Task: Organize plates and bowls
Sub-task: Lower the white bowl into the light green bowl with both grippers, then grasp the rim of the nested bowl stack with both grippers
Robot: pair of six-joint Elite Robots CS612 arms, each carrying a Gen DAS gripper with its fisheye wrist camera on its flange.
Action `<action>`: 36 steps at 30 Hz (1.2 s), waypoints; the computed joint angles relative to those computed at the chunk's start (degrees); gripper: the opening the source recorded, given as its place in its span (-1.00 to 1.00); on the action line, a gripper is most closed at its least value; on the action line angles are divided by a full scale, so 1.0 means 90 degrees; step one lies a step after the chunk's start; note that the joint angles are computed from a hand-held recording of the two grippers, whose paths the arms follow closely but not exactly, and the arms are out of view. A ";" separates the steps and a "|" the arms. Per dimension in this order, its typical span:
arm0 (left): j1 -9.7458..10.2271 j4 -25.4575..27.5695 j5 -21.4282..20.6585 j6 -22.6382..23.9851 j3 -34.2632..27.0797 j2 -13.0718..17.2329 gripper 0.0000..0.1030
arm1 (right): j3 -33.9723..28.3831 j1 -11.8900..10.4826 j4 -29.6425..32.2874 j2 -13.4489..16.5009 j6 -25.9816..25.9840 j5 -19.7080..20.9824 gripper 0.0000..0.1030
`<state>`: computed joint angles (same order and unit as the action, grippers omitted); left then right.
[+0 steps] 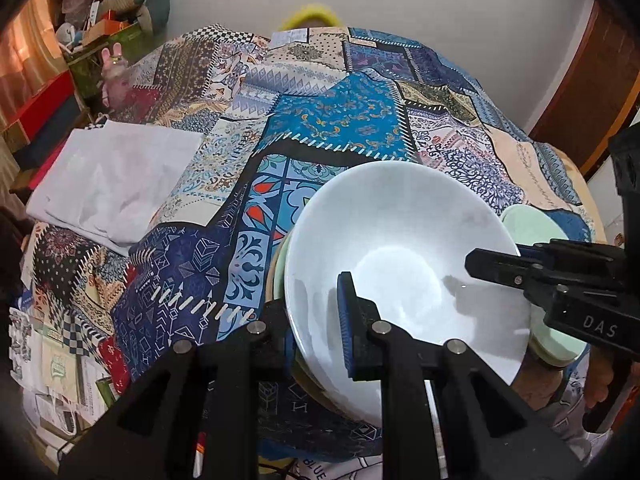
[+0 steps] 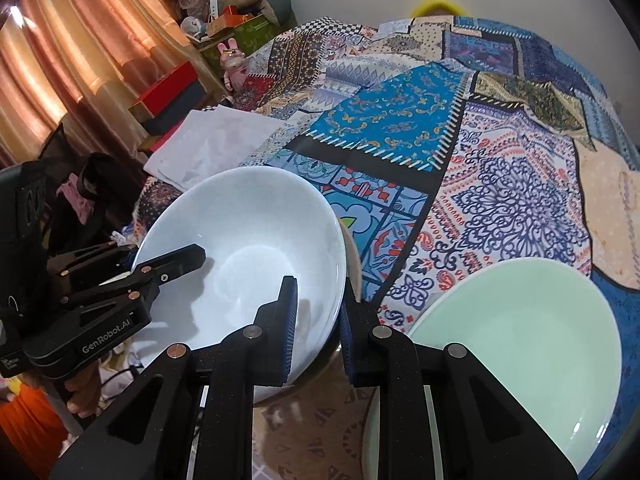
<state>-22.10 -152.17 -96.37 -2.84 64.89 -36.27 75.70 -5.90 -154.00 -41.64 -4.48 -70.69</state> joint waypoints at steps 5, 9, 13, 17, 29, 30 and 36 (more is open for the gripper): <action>-0.0039 0.0006 0.0170 0.0098 -0.0009 0.0017 -0.65 | 0.0039 -0.0016 -0.0079 -0.0005 -0.0044 -0.0020 -0.65; -0.0035 0.0138 0.0075 0.0118 -0.0080 0.0036 -0.43 | 0.0086 0.0006 -0.0184 -0.0016 -0.0078 -0.0164 -0.62; -0.0054 0.0351 -0.0058 0.0226 -0.0149 0.0030 -0.09 | 0.0139 0.0001 -0.0251 -0.0029 -0.0094 -0.0181 -0.60; -0.0071 0.0663 -0.0092 0.0158 -0.0282 0.0038 0.03 | 0.0184 -0.0018 -0.0305 -0.0049 -0.0098 -0.0114 -0.60; -0.0113 0.1182 0.0065 0.0056 -0.0445 -0.0004 0.08 | 0.0363 -0.0075 -0.0548 -0.0151 -0.0152 0.0091 -0.56; -0.0106 0.1204 0.0049 0.0051 -0.0445 -0.0013 0.08 | 0.0378 -0.0083 -0.0557 -0.0160 -0.0134 0.0112 -0.53; -0.0049 0.1291 -0.0142 0.0119 -0.0446 -0.0043 0.08 | 0.0451 -0.0125 -0.0618 -0.0195 -0.0054 0.0137 -0.38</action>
